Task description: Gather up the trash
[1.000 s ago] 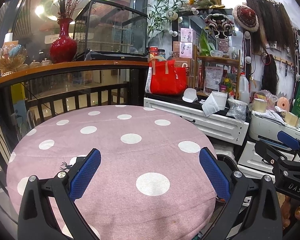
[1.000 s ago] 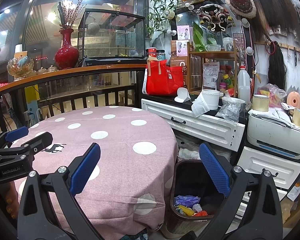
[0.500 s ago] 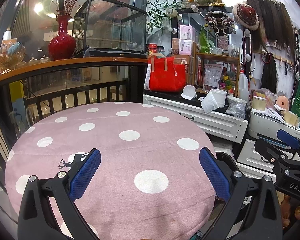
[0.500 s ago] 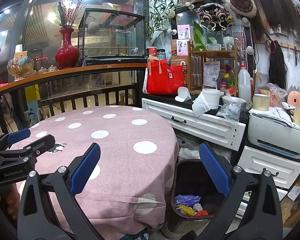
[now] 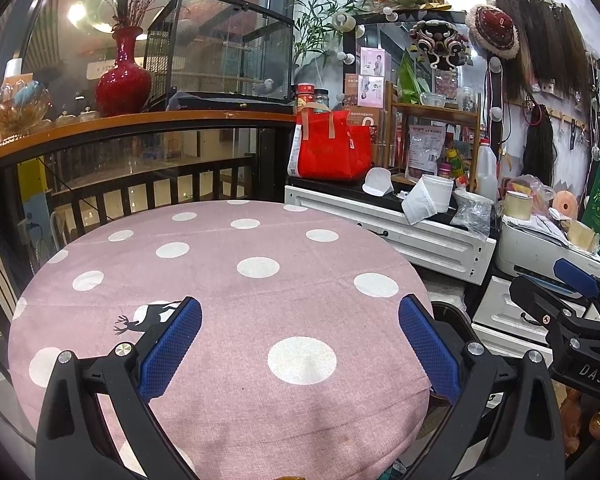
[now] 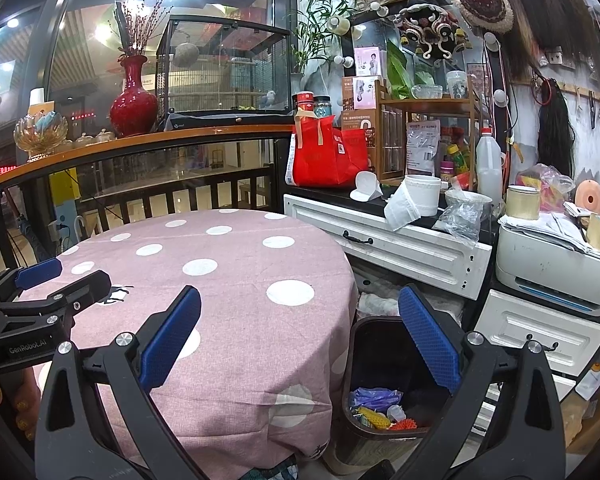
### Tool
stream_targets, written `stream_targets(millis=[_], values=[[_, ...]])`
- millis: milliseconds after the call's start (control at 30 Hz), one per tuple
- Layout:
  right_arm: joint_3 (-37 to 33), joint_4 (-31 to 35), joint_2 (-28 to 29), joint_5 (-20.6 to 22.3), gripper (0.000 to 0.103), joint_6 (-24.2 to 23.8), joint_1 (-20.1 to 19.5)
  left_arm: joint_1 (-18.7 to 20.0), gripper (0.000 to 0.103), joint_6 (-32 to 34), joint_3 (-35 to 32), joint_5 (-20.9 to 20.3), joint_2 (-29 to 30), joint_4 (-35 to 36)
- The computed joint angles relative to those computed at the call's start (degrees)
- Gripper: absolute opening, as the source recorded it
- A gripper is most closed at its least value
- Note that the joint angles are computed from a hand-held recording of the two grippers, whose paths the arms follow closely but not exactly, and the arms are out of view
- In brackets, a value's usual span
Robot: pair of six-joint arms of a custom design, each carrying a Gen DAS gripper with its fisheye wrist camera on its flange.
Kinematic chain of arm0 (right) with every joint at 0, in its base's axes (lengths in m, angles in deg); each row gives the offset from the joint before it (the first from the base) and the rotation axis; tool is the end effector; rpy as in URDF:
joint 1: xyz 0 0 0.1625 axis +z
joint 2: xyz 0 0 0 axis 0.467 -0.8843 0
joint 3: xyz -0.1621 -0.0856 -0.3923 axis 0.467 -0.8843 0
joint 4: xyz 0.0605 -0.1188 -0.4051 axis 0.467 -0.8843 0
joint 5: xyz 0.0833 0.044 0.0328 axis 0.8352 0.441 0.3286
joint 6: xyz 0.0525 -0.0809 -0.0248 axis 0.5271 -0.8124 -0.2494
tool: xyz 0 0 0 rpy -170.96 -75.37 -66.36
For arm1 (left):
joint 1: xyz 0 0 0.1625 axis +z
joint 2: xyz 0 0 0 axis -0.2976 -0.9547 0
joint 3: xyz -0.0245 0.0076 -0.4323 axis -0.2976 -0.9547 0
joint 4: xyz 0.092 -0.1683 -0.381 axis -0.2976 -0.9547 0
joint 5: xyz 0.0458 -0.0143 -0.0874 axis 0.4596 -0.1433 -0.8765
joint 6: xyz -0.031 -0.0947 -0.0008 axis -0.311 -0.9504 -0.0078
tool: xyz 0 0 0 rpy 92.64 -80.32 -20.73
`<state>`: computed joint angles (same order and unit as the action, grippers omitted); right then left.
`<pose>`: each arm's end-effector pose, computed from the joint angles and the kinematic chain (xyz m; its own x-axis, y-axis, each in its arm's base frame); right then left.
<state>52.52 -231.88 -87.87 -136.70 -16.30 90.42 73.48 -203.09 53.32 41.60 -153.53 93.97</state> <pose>0.4273 -0.6229 0.0626 -0.7165 -0.1654 0.6777 -0.6925 0.2855 -0.6625 -0.1585 -0.6078 0.3748 -0.7250 -0.0145 -0.6886 0.6358 0.3702 -0.6773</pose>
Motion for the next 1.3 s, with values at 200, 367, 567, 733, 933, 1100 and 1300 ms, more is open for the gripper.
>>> stream_targets(millis=[200, 367, 567, 733, 933, 1100, 1300], values=[[-0.10, 0.20, 0.01, -0.14, 0.097, 0.04, 0.05, 0.17, 0.097, -0.45, -0.18, -0.04, 0.29, 0.46], [-0.10, 0.17, 0.07, -0.31, 0.097, 0.08, 0.13, 0.24, 0.097, -0.61, -0.29, 0.01, 0.36, 0.66], [-0.29, 0.39, 0.06, -0.33, 0.097, 0.15, 0.15, 0.26, 0.097, -0.75, -0.29, -0.08, 0.47, 0.85], [-0.29, 0.48, 0.10, -0.37, 0.097, 0.19, 0.13, 0.26, 0.097, -0.96, -0.15, -0.13, 0.48, 0.85], [-0.37, 0.46, 0.12, -0.38, 0.097, 0.16, 0.15, 0.24, 0.097, -0.74, -0.20, -0.11, 0.47, 0.75], [-0.39, 0.59, 0.09, -0.39, 0.097, 0.25, 0.17, 0.60, 0.097, 0.03, 0.63, 0.06, 0.21, -0.49], [-0.31, 0.53, 0.19, -0.42, 0.097, 0.24, 0.11, 0.61, 0.097, -0.35, 0.49, 0.12, 0.26, 0.24]])
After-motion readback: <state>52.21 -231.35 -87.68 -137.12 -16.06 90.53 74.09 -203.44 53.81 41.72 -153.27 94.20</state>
